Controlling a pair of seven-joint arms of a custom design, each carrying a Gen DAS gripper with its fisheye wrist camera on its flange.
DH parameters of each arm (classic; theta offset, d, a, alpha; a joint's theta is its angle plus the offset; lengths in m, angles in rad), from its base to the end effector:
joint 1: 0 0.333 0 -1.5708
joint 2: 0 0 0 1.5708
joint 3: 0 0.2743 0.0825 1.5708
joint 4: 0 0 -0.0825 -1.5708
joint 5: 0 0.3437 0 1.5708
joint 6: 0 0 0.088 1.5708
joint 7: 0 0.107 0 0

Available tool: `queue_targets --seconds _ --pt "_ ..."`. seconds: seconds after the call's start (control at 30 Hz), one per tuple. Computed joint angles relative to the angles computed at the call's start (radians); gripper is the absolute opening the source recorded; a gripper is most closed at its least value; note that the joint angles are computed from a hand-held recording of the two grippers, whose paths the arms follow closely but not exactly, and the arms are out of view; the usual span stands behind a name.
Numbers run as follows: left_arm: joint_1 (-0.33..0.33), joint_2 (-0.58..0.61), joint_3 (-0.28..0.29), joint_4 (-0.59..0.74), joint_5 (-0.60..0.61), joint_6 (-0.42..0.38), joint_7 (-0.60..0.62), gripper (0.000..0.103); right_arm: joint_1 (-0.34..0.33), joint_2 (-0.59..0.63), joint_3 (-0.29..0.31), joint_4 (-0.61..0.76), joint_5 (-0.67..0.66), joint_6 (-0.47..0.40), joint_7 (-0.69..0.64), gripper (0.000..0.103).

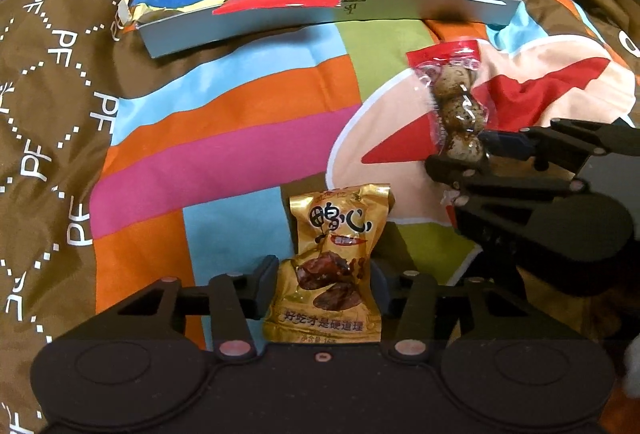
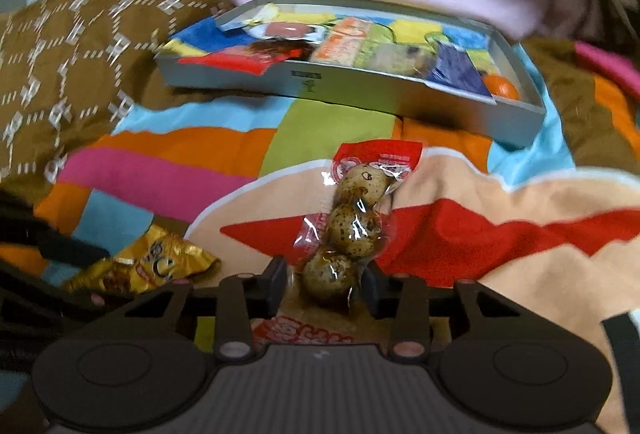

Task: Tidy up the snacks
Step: 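Close the right tool on the quail-egg pack while the left holds the gold pouch, then carry the gold pouch with the left tool while the right carries the quail-egg pack toward the tray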

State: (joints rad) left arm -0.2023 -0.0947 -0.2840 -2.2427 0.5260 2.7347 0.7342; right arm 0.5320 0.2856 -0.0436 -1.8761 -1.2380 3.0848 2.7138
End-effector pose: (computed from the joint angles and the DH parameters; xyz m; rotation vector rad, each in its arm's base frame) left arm 0.4490 -0.2620 0.4482 -1.7782 1.9288 -0.6954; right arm 0.4886 0.3494 0.4091 -1.9924 1.0985 -0.7205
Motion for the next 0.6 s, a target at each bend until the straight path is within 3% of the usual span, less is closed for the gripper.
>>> queue_targets --seconds 0.1,0.33,0.6 --pt "0.002 -0.019 -0.007 -0.02 0.015 0.01 -0.021 0.049 0.029 -0.008 -0.012 0.01 -0.139 -0.042 0.043 0.042" --pt "0.031 -0.059 -0.051 -0.036 0.177 -0.03 -0.2 0.048 -0.002 -0.031 0.039 0.003 -0.304 -0.082 0.115 0.04" --pt "0.037 -0.082 -0.07 -0.008 0.282 -0.099 -0.36 0.048 -0.032 -0.039 0.088 0.001 -0.4 -0.106 0.133 0.038"
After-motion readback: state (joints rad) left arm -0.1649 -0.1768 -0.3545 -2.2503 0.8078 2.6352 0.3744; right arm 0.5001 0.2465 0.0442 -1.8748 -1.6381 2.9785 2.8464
